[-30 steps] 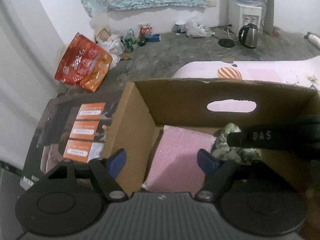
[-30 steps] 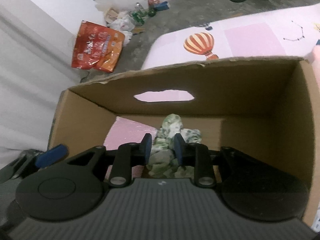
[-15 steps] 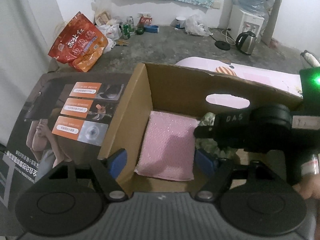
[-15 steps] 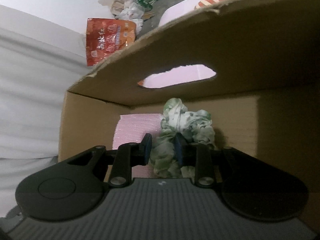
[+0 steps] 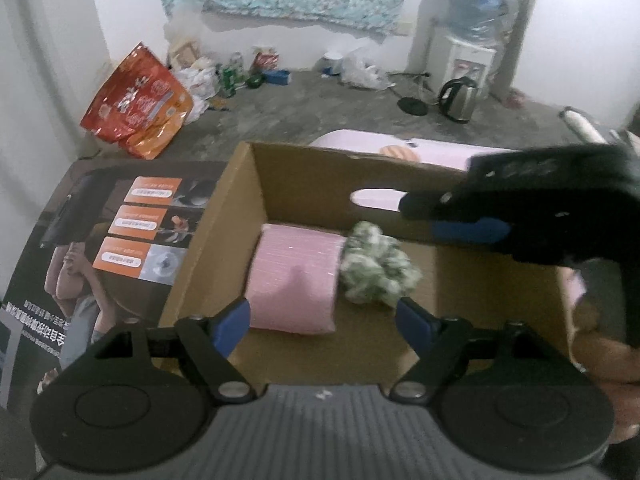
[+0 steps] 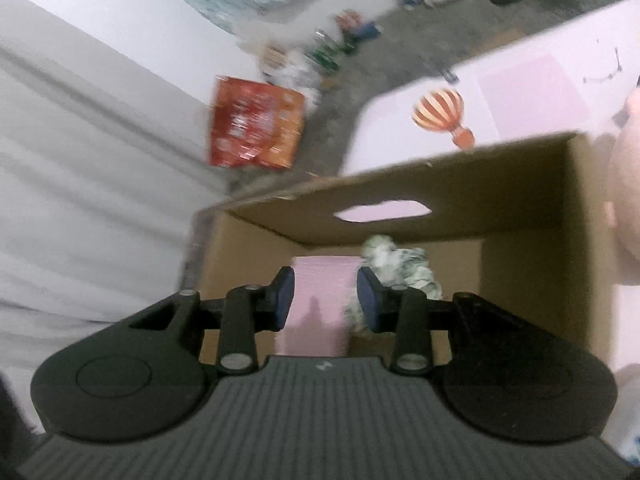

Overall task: Organize soft objects
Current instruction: 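Move the left tool to the orange-striped sock while right tool reaches the yogurt cup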

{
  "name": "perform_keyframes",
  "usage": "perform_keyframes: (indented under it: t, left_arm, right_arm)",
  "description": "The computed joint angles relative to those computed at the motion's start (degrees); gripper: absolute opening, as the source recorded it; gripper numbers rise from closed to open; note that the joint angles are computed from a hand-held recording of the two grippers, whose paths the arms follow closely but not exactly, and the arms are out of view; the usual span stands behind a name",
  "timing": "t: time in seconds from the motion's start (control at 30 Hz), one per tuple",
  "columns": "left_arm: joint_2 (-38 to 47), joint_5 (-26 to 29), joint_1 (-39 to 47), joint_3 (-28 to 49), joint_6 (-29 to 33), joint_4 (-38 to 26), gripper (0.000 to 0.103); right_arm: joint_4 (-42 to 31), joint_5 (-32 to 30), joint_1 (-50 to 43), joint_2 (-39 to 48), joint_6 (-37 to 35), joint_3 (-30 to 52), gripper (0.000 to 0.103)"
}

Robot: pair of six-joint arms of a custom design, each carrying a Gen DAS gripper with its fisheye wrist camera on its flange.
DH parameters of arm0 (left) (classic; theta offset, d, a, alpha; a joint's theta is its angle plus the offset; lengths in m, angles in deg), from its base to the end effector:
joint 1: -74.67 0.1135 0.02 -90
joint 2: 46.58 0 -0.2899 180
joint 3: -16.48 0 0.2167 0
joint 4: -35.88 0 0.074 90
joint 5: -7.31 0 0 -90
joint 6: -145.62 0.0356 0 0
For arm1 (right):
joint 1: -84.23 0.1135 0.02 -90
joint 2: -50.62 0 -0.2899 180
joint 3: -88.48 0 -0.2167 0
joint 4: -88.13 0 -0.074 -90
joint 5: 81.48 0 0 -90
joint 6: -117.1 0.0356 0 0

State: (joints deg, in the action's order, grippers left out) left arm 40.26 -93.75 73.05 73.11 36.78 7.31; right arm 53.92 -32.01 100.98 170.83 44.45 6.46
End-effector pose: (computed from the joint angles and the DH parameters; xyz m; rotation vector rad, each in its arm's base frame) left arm 0.2478 -0.0002 0.2008 -0.4535 2.5309 0.1174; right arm 0.3977 0.1439 0.1978 -0.2720 2.5651 1.1316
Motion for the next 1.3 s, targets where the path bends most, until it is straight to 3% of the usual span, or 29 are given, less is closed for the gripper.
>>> perform_keyframes:
  t: [0.1,0.2,0.3,0.37,0.47,0.57,0.63,0.8,0.97,1.07,1.2,1.3]
  left_arm:
    - [-4.8,-1.1,-4.9,-1.2,-1.8,-2.5,0.085]
    - [-9.4,-2.9,-11.8,-1.6,-3.2,-5.4,0.089]
    - [-12.2,-5.9,-20.6,-0.8,-5.9,-8.7,0.09]
    - [-13.1,-7.6,-26.8,0.1,-8.1,-10.1,0.091]
    - [-12.8,-10.6,-36.1,0.6,-11.6,-9.4,0.093]
    - [-10.3,-13.1,-44.9,0.3,-15.5,-6.2,0.095]
    - [-7.7,-12.8,-48.3,0.9,-16.4,-4.0,0.095]
    - [1.3,-12.0,-53.4,5.9,-15.8,-0.9,0.095]
    - [9.8,-12.8,-53.7,12.6,-15.8,-0.7,0.095]
    - [14.0,-11.3,-51.8,17.1,-17.9,-2.0,0.095]
    - [18.4,-3.8,-45.5,22.1,-22.1,-2.4,0.095]
    - [22.6,1.6,-40.5,26.5,-27.4,-3.9,0.095]
  right_arm:
    - [-0.9,-7.6,-5.6,-8.2,-4.5,-6.3,0.039]
    - [-6.5,-14.6,-14.4,-16.2,-13.8,-10.9,0.05]
    - [-22.1,-20.2,-26.7,-20.9,-30.5,-10.0,0.06]
    - [-34.2,-22.7,-35.7,-21.6,-43.2,-8.1,0.074]
    - [-56.2,-24.3,-50.9,-17.5,-67.6,-2.7,0.079]
    - [-68.7,-21.5,-64.1,-12.7,-85.2,0.0,0.079]
    - [-71.2,-18.9,-71.0,-9.8,-91.9,-0.1,0.079]
    - [-69.6,-13.7,-82.2,-2.2,-97.0,-1.6,0.08]
    - [-63.0,-13.6,-84.0,-1.3,-101.1,-9.5,0.08]
    - [-57.2,-15.3,-81.3,-1.8,-97.7,-13.5,0.08]
    - [-43.1,-17.8,-75.6,-5.8,-86.2,-19.3,0.079]
    - [-38.3,-18.7,-72.5,-5.6,-81.9,-21.3,0.079]
